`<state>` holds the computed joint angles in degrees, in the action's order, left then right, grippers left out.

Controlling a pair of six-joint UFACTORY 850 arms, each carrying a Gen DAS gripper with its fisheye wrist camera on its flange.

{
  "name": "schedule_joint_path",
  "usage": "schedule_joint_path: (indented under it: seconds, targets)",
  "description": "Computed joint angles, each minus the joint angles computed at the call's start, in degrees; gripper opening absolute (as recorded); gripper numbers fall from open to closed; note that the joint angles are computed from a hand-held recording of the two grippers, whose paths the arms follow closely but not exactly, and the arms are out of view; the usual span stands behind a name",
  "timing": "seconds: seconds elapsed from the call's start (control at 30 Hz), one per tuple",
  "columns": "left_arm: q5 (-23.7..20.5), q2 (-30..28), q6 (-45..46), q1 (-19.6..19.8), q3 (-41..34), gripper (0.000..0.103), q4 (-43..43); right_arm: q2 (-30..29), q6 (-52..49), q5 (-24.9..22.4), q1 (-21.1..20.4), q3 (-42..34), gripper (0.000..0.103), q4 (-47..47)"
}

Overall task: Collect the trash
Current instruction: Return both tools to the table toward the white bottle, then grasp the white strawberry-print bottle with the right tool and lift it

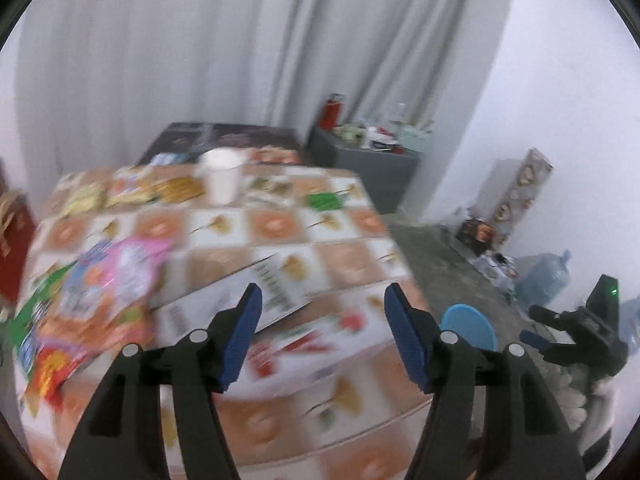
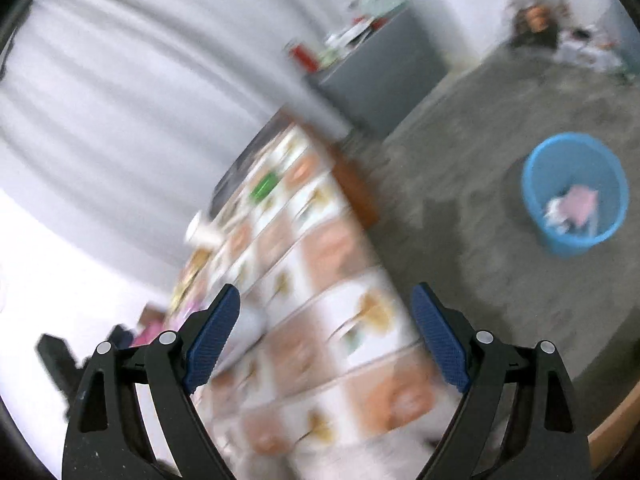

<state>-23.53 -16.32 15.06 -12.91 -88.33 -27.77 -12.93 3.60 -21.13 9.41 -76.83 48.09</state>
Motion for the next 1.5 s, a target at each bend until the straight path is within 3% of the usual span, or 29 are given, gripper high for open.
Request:
schedule_joint_path:
  seconds: [0.13, 0.33, 0.53, 0.83, 0.97, 1.03, 1.27, 1.5]
  targets:
    - [-0.02, 3.10, 4.02, 3.18, 6.42, 0.062, -6.66, -5.59, -9.52, -5.83, 2.94, -5.37, 0.084, 11.72]
    - [1.27, 7.23, 9.90, 5.88, 14.77, 0.062, -12.03, -17.71, 1.18, -12.67, 6.90, -18.78, 0.084, 10.70]
    - [1.76, 9.90, 20.89, 8.66, 18.95, 0.062, -20.40, -27.42, 20.09, -14.17, 9.80, -32.23, 0.084, -0.67]
    - [-1.04, 11.99, 31.26, 12.62, 22.42, 0.062, -29.84, -32.83, 39.78, -11.07, 11.49, -39.52, 0.085, -14.83]
    - [-2.48, 12.50, 35.78, 13.74, 23.22, 0.062, -33.76, -34.36, 44.75, -11.11, 11.96, -42.17, 0.076, -22.63]
    - [-3.12, 12.53, 37.38, 14.15, 23.26, 0.062, -35.39, -35.28, 44.01, -11.78, 11.86, -43.54, 0.068, -23.87]
    - [-5.67, 10.87, 38.23, 14.38, 21.02, 0.062, -37.56, -35.15, 32.14, -12.81, 10.18, -43.16, 0.068, -19.82]
    - [-8.91, 3.45, 36.21, 12.29, 10.02, 0.062, -36.81, -32.02, 17.81, -15.78, 7.98, -38.87, 0.068, -15.98]
